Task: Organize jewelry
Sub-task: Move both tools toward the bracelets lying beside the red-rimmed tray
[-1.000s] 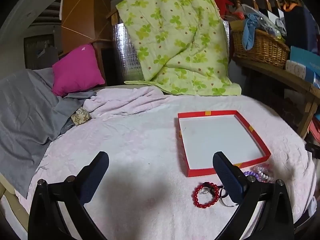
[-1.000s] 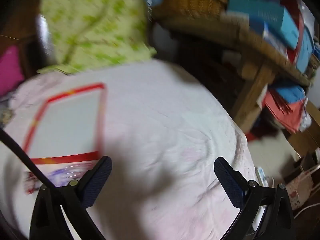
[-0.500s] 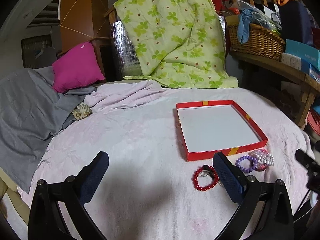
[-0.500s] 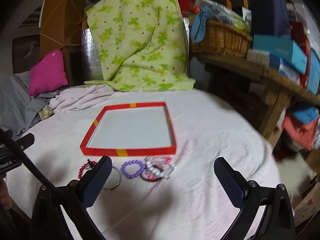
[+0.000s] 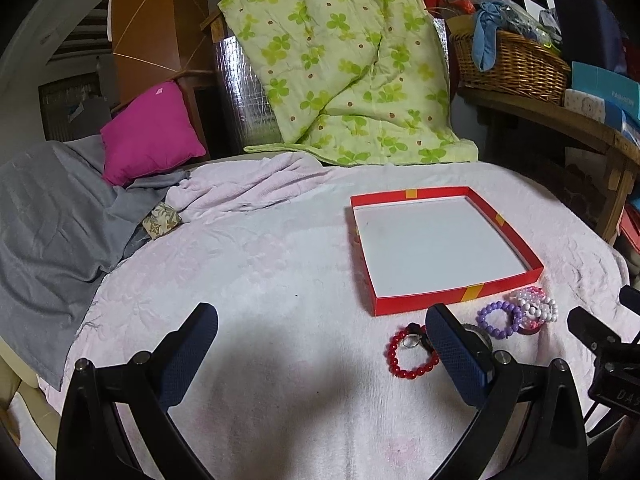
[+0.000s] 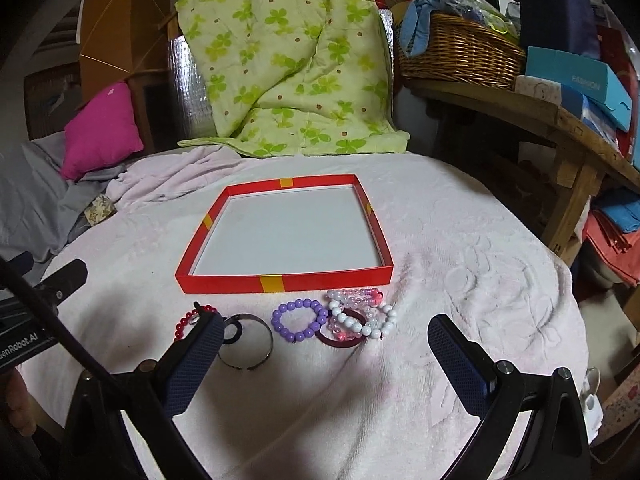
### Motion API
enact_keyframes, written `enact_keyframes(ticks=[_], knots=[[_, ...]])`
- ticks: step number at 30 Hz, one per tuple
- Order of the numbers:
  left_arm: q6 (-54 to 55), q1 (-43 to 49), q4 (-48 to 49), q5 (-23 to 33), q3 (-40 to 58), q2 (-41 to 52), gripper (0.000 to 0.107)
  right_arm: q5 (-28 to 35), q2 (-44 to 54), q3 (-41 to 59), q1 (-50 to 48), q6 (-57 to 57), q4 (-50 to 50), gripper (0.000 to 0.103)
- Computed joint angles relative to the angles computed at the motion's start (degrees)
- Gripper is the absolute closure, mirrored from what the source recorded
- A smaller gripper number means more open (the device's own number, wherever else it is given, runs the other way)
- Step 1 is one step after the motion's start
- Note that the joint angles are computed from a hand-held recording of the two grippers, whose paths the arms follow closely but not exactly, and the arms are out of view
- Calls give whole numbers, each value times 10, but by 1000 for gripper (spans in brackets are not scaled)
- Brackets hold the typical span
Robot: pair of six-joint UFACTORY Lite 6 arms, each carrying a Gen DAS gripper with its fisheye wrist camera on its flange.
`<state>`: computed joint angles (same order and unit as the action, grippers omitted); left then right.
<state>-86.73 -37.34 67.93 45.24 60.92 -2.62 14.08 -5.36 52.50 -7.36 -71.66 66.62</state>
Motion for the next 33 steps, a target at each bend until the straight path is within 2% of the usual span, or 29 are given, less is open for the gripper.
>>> enact_keyframes(ticks=[14, 33], knots=[[-1, -4, -2, -6, 15, 32, 4, 27, 19, 13, -29, 26, -15, 0], [8, -3, -7, -13, 28, 53, 4, 33, 28, 19, -42, 26, -17, 0]])
